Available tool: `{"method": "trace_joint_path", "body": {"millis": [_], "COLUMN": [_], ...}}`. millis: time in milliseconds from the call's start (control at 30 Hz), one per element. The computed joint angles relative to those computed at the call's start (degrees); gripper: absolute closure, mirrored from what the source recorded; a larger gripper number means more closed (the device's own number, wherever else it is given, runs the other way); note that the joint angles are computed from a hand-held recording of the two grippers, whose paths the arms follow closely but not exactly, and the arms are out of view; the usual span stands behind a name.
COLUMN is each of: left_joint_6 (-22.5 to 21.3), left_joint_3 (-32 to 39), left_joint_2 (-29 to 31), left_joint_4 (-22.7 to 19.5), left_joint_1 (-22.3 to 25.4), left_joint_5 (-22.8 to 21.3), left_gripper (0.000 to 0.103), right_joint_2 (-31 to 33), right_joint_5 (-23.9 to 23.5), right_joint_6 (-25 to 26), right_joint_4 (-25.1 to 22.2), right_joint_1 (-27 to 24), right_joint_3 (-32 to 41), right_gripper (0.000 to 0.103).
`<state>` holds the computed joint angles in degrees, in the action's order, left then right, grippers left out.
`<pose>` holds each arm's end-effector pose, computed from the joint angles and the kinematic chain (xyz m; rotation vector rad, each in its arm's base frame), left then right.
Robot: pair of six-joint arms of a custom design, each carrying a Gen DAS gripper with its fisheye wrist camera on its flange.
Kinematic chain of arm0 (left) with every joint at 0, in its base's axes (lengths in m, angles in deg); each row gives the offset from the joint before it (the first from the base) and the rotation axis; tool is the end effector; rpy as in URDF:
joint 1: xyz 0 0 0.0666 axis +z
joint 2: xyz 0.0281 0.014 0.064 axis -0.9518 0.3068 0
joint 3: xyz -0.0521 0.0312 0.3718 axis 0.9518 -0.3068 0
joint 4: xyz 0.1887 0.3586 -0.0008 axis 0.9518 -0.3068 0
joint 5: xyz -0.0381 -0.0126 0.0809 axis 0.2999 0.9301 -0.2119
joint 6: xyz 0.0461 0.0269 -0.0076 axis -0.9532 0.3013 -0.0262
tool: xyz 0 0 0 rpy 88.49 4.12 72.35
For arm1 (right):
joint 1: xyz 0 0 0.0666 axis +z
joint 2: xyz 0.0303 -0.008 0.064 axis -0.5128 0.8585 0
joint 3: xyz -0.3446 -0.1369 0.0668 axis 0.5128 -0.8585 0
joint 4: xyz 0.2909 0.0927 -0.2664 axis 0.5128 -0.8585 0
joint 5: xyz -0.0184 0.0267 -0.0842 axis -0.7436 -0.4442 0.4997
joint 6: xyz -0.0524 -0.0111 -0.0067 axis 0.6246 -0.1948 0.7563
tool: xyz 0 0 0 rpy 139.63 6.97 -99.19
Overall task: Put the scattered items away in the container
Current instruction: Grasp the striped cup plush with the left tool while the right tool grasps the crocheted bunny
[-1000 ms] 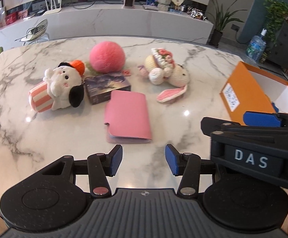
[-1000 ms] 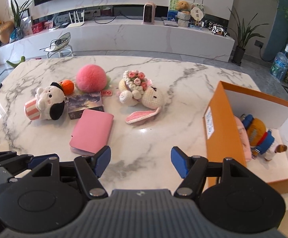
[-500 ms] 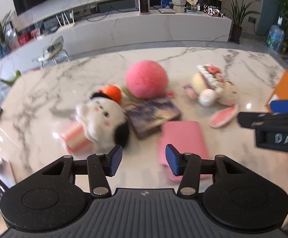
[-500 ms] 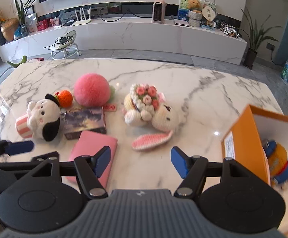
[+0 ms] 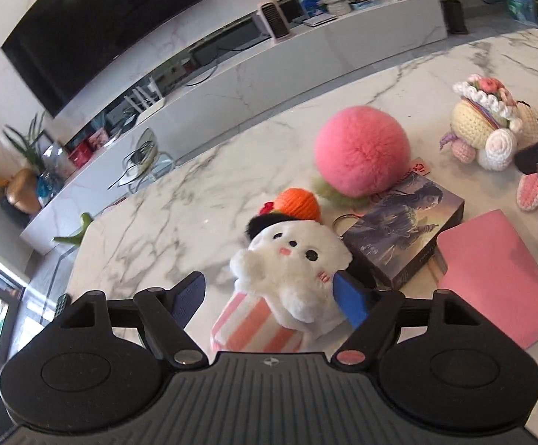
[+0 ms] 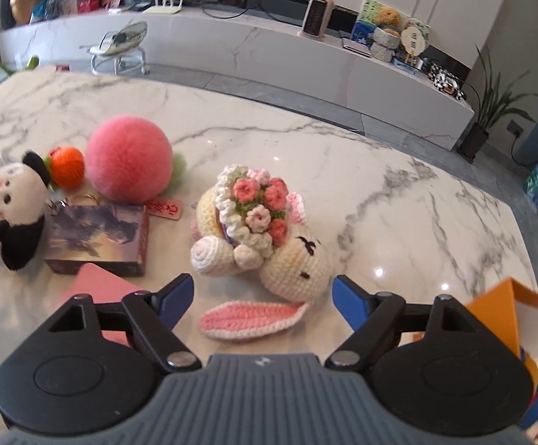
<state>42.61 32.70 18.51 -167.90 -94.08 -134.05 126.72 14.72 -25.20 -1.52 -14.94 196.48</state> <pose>0.5325 -0.1876 0.4799 -0.3944 2.4233 0.7651 0.6844 0.2038 0.4854 -1.1508 2.1532 0.1625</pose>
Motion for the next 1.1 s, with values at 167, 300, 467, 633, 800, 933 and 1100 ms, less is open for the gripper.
{"method": "trace_joint_path", "body": {"millis": [167, 300, 467, 633, 800, 933, 1100], "left_joint_6": [-2.8, -0.1, 6.9, 8.7, 9.9, 10.5, 13.2], "left_joint_3": [-0.1, -1.4, -6.3, -7.1, -6.0, -6.4, -6.3], "left_joint_2": [0.5, -0.5, -3.8, -4.3, -3.6, -3.8, -3.9], "left_joint_4": [2.5, 4.3, 8.7, 9.3, 9.0, 9.5, 8.5], "left_joint_1": [1.3, 2.6, 4.5, 4.9, 4.6, 4.3, 3.4], "left_joint_5": [3.1, 7.0, 13.5, 15.3, 15.5, 15.0, 14.2], "left_gripper": [0.01, 0.009, 0.009, 0.009, 0.016, 0.019, 0.023], "right_joint_2": [4.6, 4.2, 8.6, 8.0, 4.9, 4.1, 1.3], "right_joint_5": [-0.7, 0.4, 1.0, 2.6, 3.8, 3.7, 3.6], "right_joint_6": [1.5, 3.2, 2.9, 3.9, 6.0, 5.8, 6.6], "right_joint_4": [-2.0, 1.5, 0.6, 4.5, 11.0, 12.5, 13.9], "right_joint_1": [0.8, 1.5, 1.8, 2.4, 2.9, 2.7, 2.4], "right_joint_3": [6.6, 4.5, 11.3, 8.5, 1.2, -0.1, -4.8], "right_gripper": [0.018, 0.016, 0.012, 0.011, 0.013, 0.026, 0.035]}}
